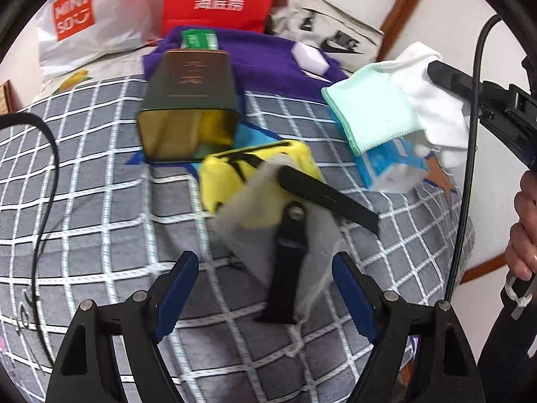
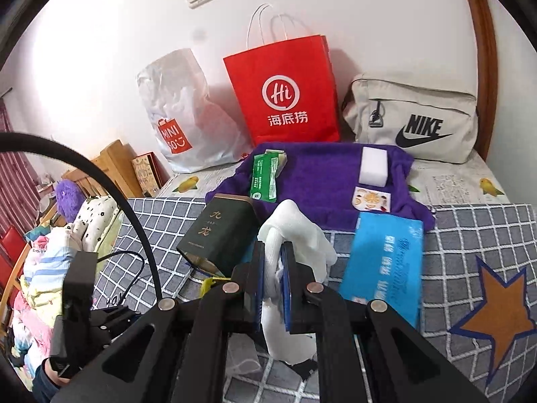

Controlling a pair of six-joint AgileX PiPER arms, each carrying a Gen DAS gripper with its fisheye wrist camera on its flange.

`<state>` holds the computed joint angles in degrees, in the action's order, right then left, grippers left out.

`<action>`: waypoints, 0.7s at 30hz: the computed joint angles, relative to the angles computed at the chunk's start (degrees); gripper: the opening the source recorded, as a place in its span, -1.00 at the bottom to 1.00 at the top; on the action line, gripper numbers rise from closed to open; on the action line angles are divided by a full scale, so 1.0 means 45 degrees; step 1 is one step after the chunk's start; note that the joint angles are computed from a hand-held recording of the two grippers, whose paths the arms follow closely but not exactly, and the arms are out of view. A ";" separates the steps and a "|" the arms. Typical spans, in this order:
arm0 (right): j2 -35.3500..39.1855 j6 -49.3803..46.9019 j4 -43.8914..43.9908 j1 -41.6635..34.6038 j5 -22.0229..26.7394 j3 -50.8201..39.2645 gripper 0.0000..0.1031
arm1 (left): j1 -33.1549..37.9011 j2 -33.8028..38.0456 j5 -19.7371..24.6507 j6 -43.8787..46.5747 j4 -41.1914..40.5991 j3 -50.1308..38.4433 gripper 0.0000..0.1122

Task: Organize soft objects
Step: 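Grasp a black watch strap piece with the left tool while the right tool lifts the white cloth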

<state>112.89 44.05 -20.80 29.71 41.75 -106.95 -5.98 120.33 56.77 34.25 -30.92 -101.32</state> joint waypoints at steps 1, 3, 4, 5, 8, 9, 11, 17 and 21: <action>-0.0347 0.0230 -0.0220 0.0039 -0.0158 0.0520 -0.82 | 0.0034 -0.0034 -0.0001 0.0243 -0.0246 0.0109 0.42; -0.0880 0.0650 -0.0744 0.0163 -0.0182 0.1323 -0.82 | -0.0047 -0.0087 -0.0151 0.0672 -0.0577 0.0347 0.42; -0.1123 0.0979 -0.1073 0.0235 -0.0203 0.1712 -0.81 | -0.0170 -0.0150 -0.0392 0.0685 -0.0385 0.0505 0.39; -0.1378 0.1280 -0.1350 0.0301 -0.0247 0.2160 -0.81 | -0.0308 -0.0163 -0.0573 0.0667 -0.0166 0.0545 0.35; -0.2045 0.1795 -0.1628 0.0355 -0.0498 0.3384 -0.81 | -0.0662 -0.0131 -0.1119 0.0614 0.0482 0.0617 0.06; -0.2212 0.2000 -0.1758 0.0380 -0.0561 0.3764 -0.81 | -0.0754 -0.0110 -0.1228 0.0623 0.0643 0.0648 0.06; -0.2467 0.2329 -0.2015 0.0421 -0.0639 0.4346 -0.81 | -0.0828 -0.0178 -0.1552 0.0782 0.0699 0.0867 0.02; -0.3132 0.3415 -0.2425 0.0363 -0.1307 0.5854 -0.80 | -0.0395 -0.0767 -0.1370 0.1164 0.0422 0.1263 -0.16; -0.3378 0.3977 -0.2695 0.0307 -0.1599 0.6454 -0.79 | -0.0204 -0.1116 -0.0648 0.1609 -0.0253 0.1268 -0.16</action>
<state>97.69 61.95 -32.93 31.10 34.56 -77.91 -6.90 115.31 53.86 41.49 -32.06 -95.61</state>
